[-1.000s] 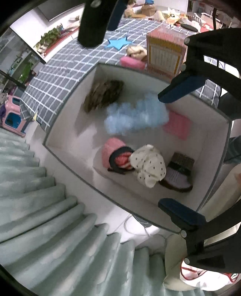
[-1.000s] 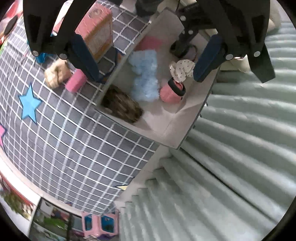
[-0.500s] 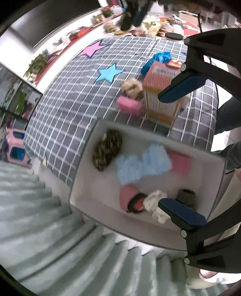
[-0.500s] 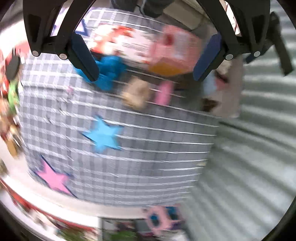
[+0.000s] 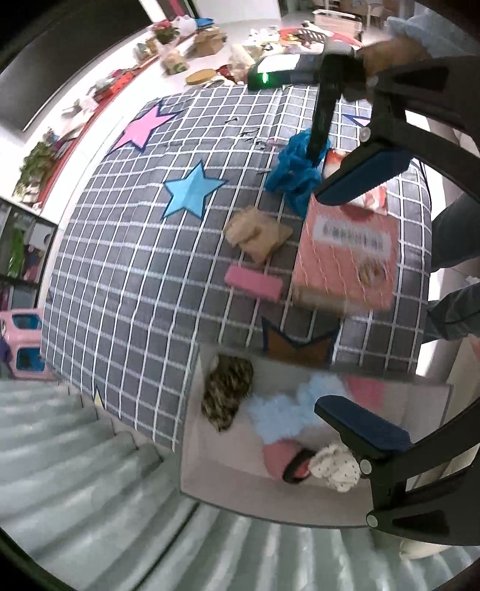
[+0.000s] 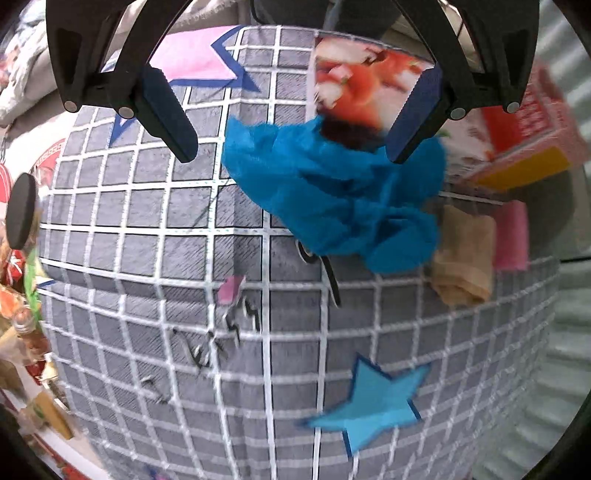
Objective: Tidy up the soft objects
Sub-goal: 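Move both open grippers back to the items on the rug, then grasp the beige knitted sock with the left gripper while the right grasps the blue cloth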
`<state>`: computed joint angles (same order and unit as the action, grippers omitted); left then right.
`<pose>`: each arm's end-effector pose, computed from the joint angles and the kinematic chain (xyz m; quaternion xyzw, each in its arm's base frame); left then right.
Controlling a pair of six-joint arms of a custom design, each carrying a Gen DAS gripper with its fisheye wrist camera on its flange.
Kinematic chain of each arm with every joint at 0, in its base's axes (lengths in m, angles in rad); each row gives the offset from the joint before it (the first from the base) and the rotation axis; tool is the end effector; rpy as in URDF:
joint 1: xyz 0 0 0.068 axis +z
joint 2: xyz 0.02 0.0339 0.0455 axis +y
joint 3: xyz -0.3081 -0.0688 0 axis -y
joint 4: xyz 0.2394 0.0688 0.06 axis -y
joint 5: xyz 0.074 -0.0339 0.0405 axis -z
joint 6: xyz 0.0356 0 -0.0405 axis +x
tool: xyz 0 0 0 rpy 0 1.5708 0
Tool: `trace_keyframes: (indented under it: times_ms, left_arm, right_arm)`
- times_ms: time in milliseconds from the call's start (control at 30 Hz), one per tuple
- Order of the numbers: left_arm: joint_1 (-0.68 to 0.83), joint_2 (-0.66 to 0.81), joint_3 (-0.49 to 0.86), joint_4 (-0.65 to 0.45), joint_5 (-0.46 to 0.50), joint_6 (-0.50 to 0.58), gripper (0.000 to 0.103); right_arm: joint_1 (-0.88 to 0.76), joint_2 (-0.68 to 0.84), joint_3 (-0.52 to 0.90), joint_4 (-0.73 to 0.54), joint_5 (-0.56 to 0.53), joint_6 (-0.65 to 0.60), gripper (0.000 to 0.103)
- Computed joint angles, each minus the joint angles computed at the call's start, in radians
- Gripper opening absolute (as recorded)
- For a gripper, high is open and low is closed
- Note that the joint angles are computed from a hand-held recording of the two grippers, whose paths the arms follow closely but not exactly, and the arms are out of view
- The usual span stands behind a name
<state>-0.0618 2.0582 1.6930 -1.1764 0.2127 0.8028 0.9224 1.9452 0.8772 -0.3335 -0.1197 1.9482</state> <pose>0.4113 -0.0330 0.2475 0.4180 0.9021 -0.0937 0.0520 0.1893 0.2569 0.1116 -0.4837 -0.8691 -0.0917 0.0477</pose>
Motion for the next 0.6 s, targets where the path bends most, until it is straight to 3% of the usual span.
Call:
trace_keyframes:
  times_ms: [167,333,600]
  left_arm:
    - [-0.129,-0.064,-0.119,0.071,-0.049,-0.056,0.103]
    - [-0.263,-0.088,-0.215,0.148,-0.100,-0.137,0.103]
    - [-0.438,0.002,-0.320,0.258,-0.212,-0.354,0.103]
  right_arm:
    - [-0.026,0.041,-0.096,0.139,-0.023,-0.016,0.103]
    - [-0.043,-0.020,-0.257,0.235,0.011,0.032,0.103]
    - [-0.031,-0.093,-0.468,0.386,-0.005,0.072,0.103]
